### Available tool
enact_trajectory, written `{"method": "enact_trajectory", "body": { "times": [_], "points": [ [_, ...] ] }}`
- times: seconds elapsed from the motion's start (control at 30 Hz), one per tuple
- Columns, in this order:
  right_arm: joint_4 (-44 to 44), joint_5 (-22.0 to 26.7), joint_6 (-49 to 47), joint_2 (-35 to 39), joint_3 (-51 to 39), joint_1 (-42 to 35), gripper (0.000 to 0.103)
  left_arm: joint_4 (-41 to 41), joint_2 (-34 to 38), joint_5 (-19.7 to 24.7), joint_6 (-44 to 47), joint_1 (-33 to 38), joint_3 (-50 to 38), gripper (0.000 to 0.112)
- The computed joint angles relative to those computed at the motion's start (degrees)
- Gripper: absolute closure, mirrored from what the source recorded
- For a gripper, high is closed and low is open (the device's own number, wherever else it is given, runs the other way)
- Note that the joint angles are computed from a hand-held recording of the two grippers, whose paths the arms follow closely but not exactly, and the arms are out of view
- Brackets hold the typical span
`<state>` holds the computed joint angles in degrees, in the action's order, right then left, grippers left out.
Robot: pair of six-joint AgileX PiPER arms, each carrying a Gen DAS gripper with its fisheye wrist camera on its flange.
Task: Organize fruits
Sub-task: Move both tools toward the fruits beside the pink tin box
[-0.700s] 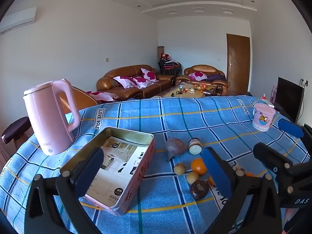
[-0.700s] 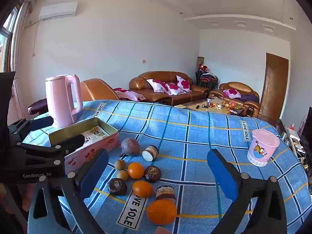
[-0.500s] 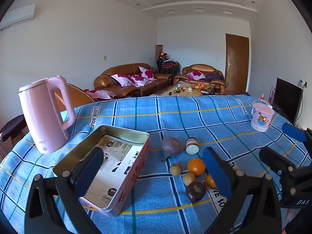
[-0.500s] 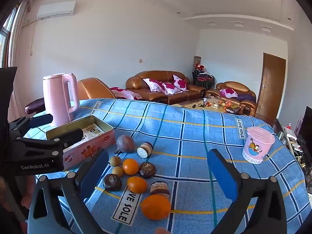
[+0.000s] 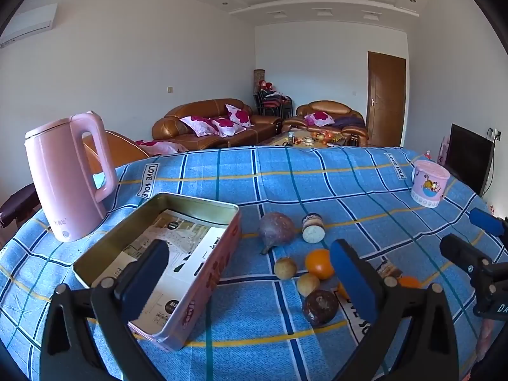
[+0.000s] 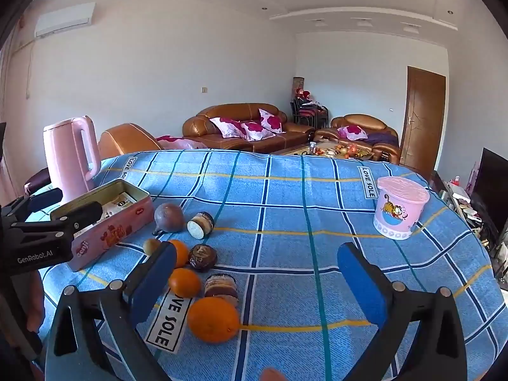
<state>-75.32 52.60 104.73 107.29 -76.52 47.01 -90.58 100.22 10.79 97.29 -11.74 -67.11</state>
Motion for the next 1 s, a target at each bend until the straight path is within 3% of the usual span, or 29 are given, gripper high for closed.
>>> {"method": "enact_trajectory", "body": {
  "times": [0.3,1.0],
  "points": [
    [-0.43,-0.13,2.4,0.42,-0.4,1.09,0.001,-5.23,-1.63,-0.26,6.11,0.57,2.61,0.009],
    [-0.3,1.83,1.75,1.54,-2.29,3.48,0.001,-8.7,-3.23,1.8,9.88,1.93,5.25,0.009]
  ]
}}
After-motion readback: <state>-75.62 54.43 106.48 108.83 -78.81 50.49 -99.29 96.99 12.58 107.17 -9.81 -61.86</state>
